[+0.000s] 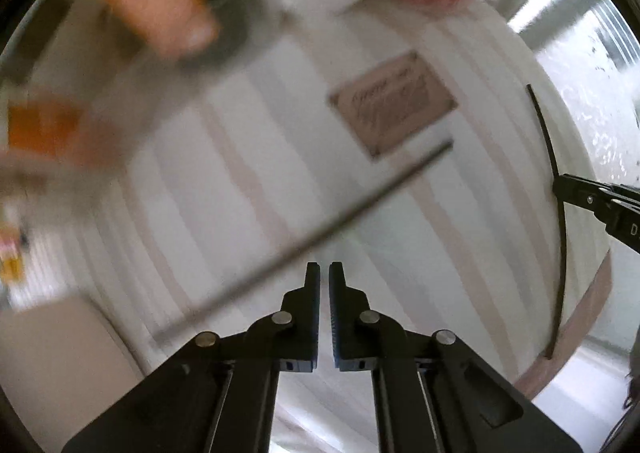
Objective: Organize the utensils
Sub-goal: 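Lift the dark chopstick with the right tool while the left tool approaches open, then move the open left tool over the long dark chopstick on the cloth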
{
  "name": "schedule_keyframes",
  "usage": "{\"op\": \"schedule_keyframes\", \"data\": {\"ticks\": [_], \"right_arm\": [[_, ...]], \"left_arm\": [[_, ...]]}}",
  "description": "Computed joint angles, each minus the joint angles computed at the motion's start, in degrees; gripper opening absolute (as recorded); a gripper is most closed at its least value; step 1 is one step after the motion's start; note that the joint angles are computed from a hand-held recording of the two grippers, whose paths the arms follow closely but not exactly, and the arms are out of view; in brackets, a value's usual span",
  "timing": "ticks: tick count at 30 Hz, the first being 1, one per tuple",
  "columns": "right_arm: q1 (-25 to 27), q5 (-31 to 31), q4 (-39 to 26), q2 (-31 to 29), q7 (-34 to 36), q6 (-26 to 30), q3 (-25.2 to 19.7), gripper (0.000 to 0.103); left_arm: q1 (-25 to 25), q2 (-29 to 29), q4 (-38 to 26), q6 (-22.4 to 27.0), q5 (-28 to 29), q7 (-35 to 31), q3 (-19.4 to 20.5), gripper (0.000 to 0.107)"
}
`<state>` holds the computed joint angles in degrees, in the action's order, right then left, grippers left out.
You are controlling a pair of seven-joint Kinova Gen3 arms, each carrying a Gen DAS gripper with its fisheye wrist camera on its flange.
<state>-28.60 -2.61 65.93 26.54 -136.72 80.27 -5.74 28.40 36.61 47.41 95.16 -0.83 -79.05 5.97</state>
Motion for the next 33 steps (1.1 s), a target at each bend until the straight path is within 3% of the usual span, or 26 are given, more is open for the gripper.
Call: {"op": "schedule_keyframes", "data": {"ticks": [2,5,10,12,14,16,23,28,29,32,33], "right_arm": [[0.02,-0.37,0.31,-0.13,0.22,-0.3,-0.26,0.006],[-0.03,-0.99,1.2,-0.57,0.42,-1.17,-0.59,0.006],[-0.03,-1.5,2.84,-1.43,0.17,-2.8,-0.72,0.006],[-0.01,-1.62,2.99,-1.48,0.04,-3.05,-0.74,0.006],[0.05,-1.73,3.06,-1.55,0.12,-3.08,-0.82,0.006],[-0.09,-1.6,2.85,-1.4,0.1,-2.97,-0.81,0.006],[0.76,-2.83,3.86,-1.9,0.6,-4.36,-1.0,0.006],[1.44,-3.49,4.0,-1.84,0.96,-4.69,-0.98,0.006],[1.56,-3.6,4.06,-1.88,0.96,-4.73,-0.96,0.006],[1.86,-3.86,4.17,-1.93,0.96,-4.91,-0.91,0.006],[2.03,-4.03,4.06,-1.83,1.14,-4.9,-0.95,0.006]], "left_arm": [[0.35,-2.87,5.31,-2.81,0.5,2.82,-0.75,0.002],[-1.7,-6.84,11.26,-6.91,-0.36,5.66,2.67,0.002],[5.42,-10.75,15.8,-12.71,-10.83,2.54,-0.83,0.013],[9.64,-10.22,16.27,-14.26,-15.49,-0.72,-3.51,0.038],[10.62,-10.01,17.68,-16.36,-19.62,-3.56,-2.22,0.052],[9.24,-10.63,19.45,-17.06,-21.51,-6.45,0.71,0.053],[10.03,-4.94,14.05,-10.99,-18.79,-16.19,1.46,0.054],[11.79,0.27,5.79,-6.13,-16.34,-20.49,0.36,0.051],[10.95,1.01,4.46,-4.98,-15.23,-21.96,1.15,0.045],[7.53,2.78,0.43,-1.38,-12.54,-27.35,0.69,0.006],[7.75,3.39,-0.67,-0.62,-12.38,-27.93,0.29,0.005]]}}
